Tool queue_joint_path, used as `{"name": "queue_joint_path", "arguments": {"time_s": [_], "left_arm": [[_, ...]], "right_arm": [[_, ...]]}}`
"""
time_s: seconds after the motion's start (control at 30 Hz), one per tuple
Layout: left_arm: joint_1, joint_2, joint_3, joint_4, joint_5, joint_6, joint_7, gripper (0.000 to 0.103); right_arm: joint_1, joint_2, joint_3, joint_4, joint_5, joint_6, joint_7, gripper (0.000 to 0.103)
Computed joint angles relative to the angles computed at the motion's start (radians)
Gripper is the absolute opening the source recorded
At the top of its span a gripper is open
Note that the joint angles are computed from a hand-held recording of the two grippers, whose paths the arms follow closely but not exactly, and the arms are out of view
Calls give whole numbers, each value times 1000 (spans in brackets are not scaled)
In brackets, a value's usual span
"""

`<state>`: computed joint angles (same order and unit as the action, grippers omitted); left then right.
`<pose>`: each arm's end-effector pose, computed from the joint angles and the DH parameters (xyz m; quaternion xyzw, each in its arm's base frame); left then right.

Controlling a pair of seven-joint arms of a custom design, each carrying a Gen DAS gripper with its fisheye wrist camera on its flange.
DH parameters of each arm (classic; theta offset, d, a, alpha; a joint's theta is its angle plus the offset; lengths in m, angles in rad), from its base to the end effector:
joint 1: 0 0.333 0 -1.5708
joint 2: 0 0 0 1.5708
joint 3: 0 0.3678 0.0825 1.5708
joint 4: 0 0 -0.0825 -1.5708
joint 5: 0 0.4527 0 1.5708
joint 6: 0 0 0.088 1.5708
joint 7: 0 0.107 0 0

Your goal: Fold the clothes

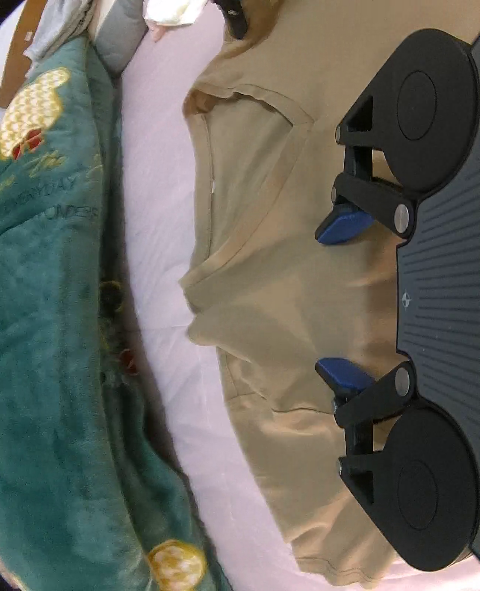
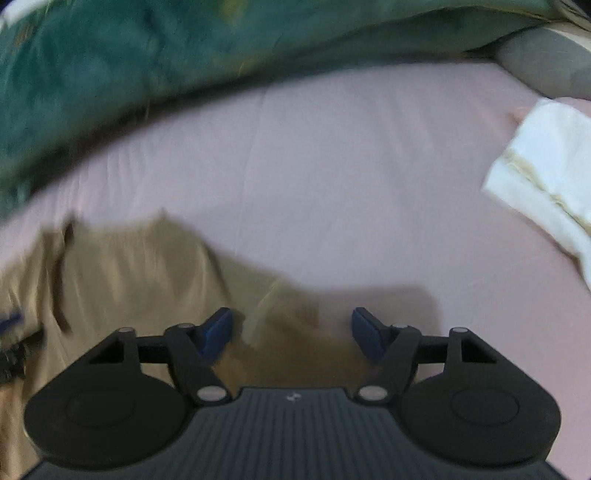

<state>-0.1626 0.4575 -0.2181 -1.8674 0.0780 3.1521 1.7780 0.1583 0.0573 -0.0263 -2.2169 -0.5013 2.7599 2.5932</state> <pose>0.7112 -0.2698 0.3765 -0.4252 0.8079 -0.3273 0.2438 0.6184 0.1025 0.4081 -0.5036 0.8191 -0.1907 0.1977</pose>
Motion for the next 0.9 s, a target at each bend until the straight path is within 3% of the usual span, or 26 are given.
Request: {"name": "queue_joint_path", "arguments": {"time_s": [0.1, 0.17, 0.23, 0.33, 0.4, 0.47, 0.6, 0.7, 0.77, 0.83, 0.9], "left_arm": [[-202, 0, 226, -34, 25, 111, -69, 87], [-315, 9, 347, -51, -2, 165, -76, 92], [-399, 11, 429, -60, -46, 185, -52, 94], [-552, 33, 578, -64, -130, 216, 8, 95], [-614, 44, 635, -64, -177, 222, 44, 96], [-598, 38, 614, -65, -201, 215, 61, 98], [-419, 13, 431, -52, -195, 172, 56, 101], [-322, 10, 334, -44, -174, 147, 25, 103], [-316, 12, 331, -44, -158, 149, 9, 103], [-355, 17, 372, -46, -152, 159, 2, 103], [-406, 21, 424, -48, -157, 166, 2, 103]], "right_arm": [[27, 18, 5, 31, -141, -68, 17, 61], [34, 21, 9, 47, -155, -90, -5, 26], [53, 33, 16, 83, -206, -178, -40, 7], [87, 48, 18, 122, -348, -300, 2, 5], [98, 41, 13, 121, -441, -338, 94, 5], [93, 46, 16, 123, -449, -351, 113, 5], [96, 76, 16, 136, -449, -365, 101, 6], [97, 55, 8, 116, -486, -346, 169, 18], [96, 30, 11, 100, -526, -351, 203, 47], [102, -4, 24, 80, -583, -390, 231, 60], [98, -37, 39, 60, -609, -405, 253, 63]]}}
